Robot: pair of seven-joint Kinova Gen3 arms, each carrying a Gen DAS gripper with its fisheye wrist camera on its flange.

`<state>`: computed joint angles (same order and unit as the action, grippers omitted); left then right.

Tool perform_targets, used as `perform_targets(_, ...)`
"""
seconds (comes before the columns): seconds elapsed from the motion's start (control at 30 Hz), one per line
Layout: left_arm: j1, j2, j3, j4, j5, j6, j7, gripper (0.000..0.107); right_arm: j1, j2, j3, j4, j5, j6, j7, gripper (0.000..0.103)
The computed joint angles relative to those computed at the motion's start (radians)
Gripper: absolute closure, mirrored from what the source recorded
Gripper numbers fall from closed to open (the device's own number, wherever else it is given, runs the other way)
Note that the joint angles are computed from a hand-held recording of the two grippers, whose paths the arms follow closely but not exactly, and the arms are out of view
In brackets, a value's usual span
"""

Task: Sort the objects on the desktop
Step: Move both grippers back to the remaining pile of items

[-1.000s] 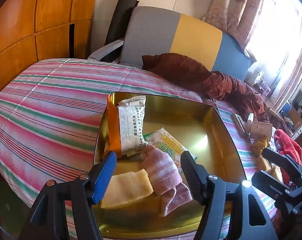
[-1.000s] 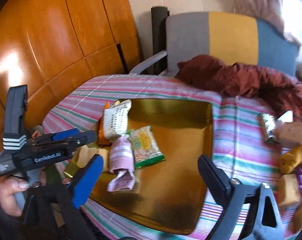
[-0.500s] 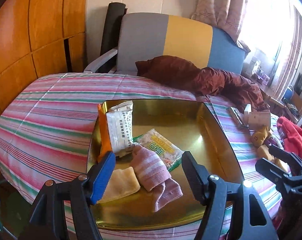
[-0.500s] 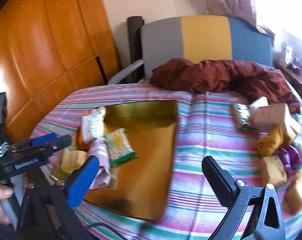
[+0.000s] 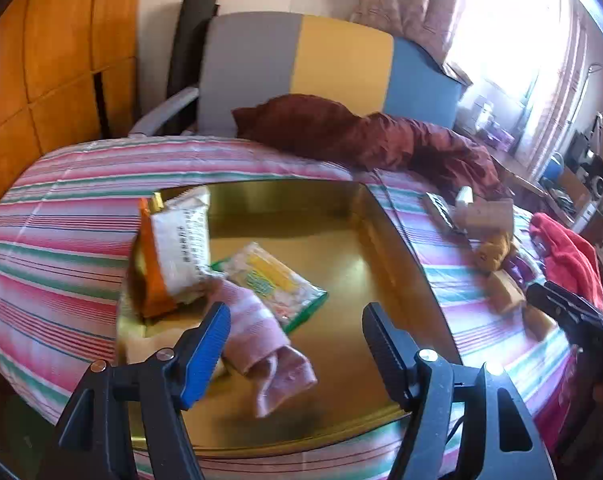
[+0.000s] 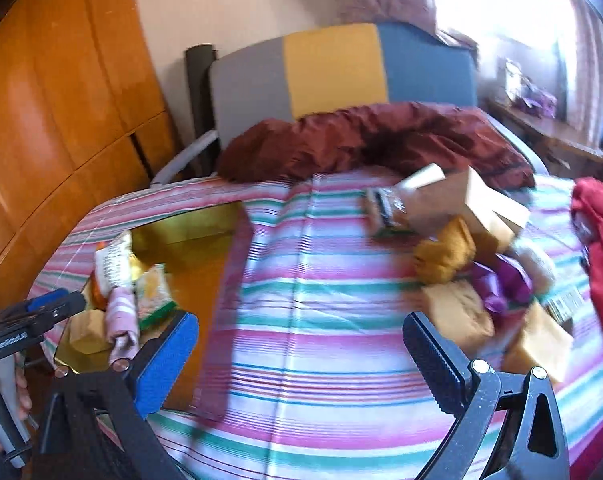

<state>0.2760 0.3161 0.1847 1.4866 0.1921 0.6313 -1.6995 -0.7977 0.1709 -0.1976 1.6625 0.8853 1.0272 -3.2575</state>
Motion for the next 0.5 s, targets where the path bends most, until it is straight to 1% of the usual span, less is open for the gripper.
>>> perform_targets(0.13, -0.021, 0.012, 0.028, -0.019, 0.044, 0.020, -0.050, 0.038, 0.055, -0.061, 0.006, 0.063, -0.067, -0.048, -0.015, 0.000)
perform_targets(0.27, -0.011, 0.033, 0.032, -0.061, 0.061, 0.066, -0.063, 0.038, 0.099, -0.102, -0.009, 0.097, -0.082, -0.022, -0.025, 0.000)
perform_targets(0.43, 0.040, 0.069, 0.010, -0.127, 0.021, 0.123, -0.024, 0.038, 0.175, -0.160, -0.021, 0.147, -0.111, -0.033, -0.038, 0.000)
perform_targets(0.5, 0.037, 0.078, 0.021, -0.144, 0.026, 0.140, -0.038, 0.038, 0.203, -0.177, -0.027, 0.161, -0.133, -0.027, -0.031, 0.000)
